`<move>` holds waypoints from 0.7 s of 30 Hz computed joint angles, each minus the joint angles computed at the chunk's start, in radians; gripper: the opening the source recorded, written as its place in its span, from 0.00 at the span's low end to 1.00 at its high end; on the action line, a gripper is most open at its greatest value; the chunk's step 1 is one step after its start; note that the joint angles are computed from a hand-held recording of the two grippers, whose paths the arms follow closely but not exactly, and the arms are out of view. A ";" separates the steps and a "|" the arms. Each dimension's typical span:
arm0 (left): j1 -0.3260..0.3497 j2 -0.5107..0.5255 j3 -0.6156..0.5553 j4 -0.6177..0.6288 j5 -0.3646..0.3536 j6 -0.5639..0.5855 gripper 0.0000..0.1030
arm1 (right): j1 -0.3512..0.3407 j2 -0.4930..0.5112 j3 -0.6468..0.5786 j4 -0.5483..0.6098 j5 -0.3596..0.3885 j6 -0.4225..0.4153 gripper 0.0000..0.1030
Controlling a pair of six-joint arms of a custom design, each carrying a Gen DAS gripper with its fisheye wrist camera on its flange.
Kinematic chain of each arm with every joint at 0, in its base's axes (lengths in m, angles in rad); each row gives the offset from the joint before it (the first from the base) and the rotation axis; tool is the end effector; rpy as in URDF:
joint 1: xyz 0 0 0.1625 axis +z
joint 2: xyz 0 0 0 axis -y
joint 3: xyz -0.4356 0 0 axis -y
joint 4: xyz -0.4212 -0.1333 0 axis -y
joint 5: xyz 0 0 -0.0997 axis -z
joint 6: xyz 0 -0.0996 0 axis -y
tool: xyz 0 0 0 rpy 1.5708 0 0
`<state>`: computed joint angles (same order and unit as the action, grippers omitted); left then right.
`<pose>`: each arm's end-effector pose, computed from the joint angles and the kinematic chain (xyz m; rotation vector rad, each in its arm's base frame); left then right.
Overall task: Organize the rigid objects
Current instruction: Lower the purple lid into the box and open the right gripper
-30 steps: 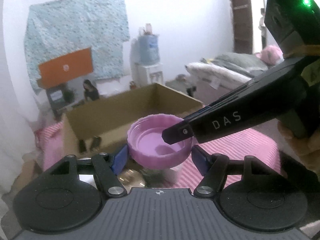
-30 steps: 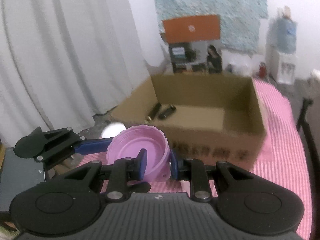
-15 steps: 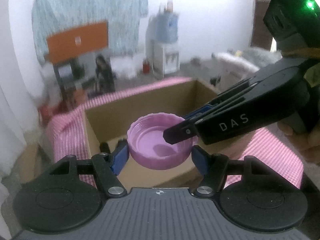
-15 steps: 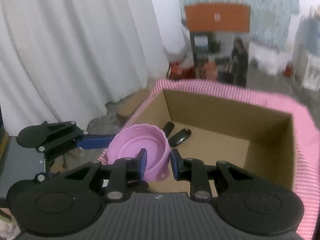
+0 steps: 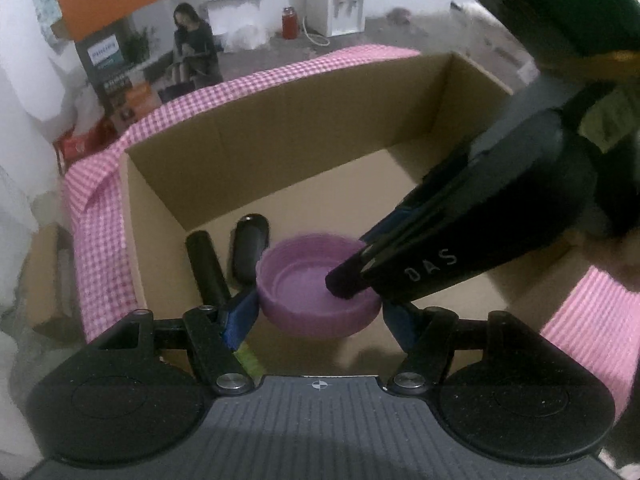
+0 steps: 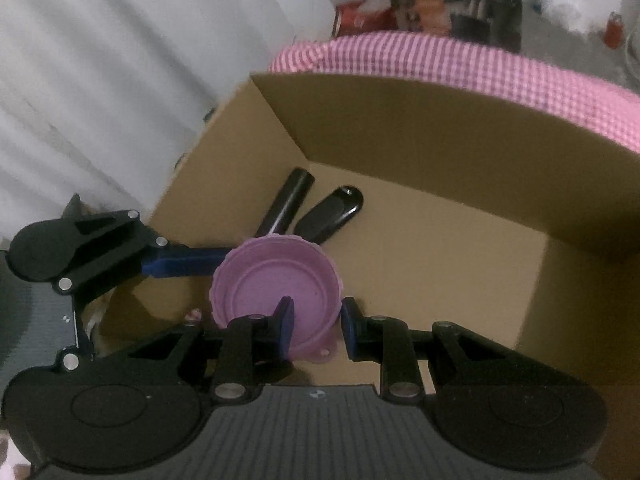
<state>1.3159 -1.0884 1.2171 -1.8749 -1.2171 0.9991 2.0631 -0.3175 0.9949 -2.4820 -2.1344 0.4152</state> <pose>-0.0228 -0.7529 0.4197 1.5780 2.2516 -0.0466 0.4764 -0.7187 -0.0243 0.0122 -2.6695 0.6202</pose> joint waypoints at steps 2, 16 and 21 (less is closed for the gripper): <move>-0.004 0.002 0.002 -0.002 0.015 0.009 0.67 | -0.007 0.008 -0.018 0.031 0.025 0.005 0.27; -0.017 -0.030 0.017 0.007 0.015 0.006 0.77 | -0.023 0.050 -0.098 0.144 0.103 0.008 0.29; -0.014 -0.062 0.022 0.003 -0.033 0.003 0.81 | -0.011 0.014 -0.035 0.066 0.092 0.018 0.34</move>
<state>1.3015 -1.1502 1.2391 -1.8715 -1.2497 1.0023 2.0523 -0.3033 0.9603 -2.4162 -2.0428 0.4335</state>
